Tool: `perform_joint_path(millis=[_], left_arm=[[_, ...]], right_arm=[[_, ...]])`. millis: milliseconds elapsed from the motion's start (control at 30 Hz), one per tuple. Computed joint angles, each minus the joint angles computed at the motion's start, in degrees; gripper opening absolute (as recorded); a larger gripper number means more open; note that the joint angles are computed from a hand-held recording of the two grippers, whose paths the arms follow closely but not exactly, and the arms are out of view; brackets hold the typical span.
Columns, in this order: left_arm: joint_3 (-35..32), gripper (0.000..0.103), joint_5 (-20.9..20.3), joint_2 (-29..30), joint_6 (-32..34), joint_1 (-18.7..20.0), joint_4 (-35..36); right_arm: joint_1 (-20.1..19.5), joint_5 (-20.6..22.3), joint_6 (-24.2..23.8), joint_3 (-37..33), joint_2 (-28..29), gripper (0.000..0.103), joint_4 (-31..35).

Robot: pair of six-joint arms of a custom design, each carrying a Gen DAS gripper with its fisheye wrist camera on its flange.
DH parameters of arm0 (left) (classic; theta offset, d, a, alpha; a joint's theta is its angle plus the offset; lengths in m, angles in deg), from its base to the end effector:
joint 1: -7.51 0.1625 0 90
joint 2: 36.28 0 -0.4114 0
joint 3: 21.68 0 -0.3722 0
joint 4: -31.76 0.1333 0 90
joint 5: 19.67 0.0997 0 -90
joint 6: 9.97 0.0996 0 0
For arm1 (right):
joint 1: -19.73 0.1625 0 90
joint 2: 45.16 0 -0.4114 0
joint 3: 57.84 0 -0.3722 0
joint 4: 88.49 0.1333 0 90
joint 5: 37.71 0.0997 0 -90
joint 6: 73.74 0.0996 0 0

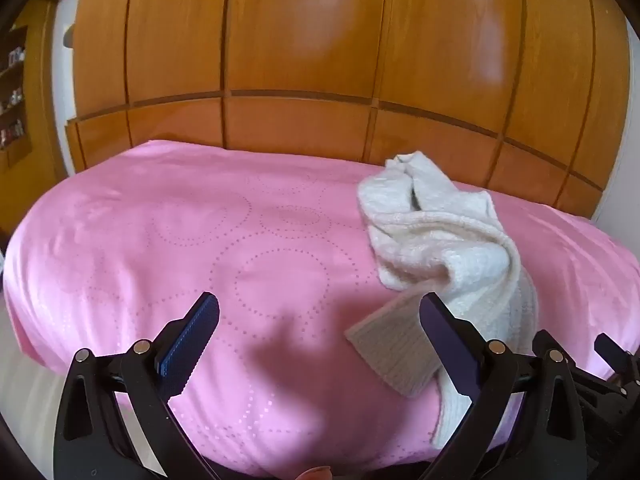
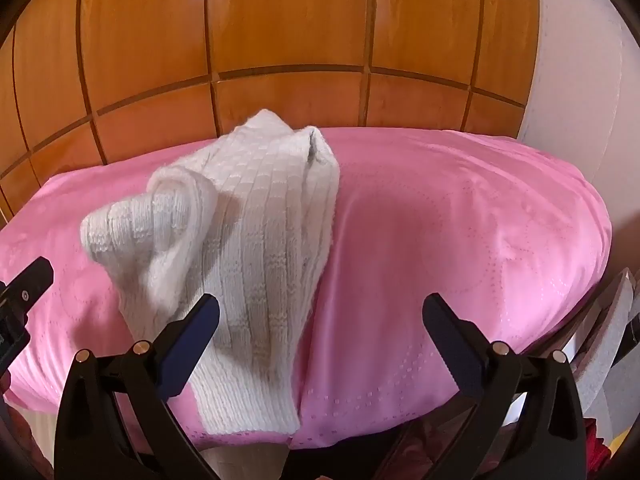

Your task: Fold small clothes

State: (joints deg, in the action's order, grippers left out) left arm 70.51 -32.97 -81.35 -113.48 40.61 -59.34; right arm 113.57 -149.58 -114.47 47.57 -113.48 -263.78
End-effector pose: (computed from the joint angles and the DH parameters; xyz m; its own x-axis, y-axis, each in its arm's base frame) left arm -0.3740 -0.5187 0.0934 -0.6733 -0.5031 -0.5418 0.3124 0.4706 -0.8252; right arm 0.1351 -0.5765 0.3331 -0.6866 -0.2711 0.6746 -0.6501 0.6442 -0.4029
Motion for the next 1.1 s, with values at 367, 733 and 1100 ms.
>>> perform_joint_path(millis=[367,733,1100], left_arm=[[-4.14,0.099,0.49,2.19,-6.88,0.06,10.48],[-4.42,0.099,0.63,2.68,-5.49,0.01,11.27],[-3.9,0.099,0.16,2.1,-7.68,0.08,12.28]], right_arm=[[-1.06,5.81,-1.67,5.66,-3.75,0.101,-3.57],[-2.68,8.42,1.09,5.74,-5.79,0.101,-0.64],[-2.34,7.36,-0.37,0.77,-1.57,0.101,-3.42]])
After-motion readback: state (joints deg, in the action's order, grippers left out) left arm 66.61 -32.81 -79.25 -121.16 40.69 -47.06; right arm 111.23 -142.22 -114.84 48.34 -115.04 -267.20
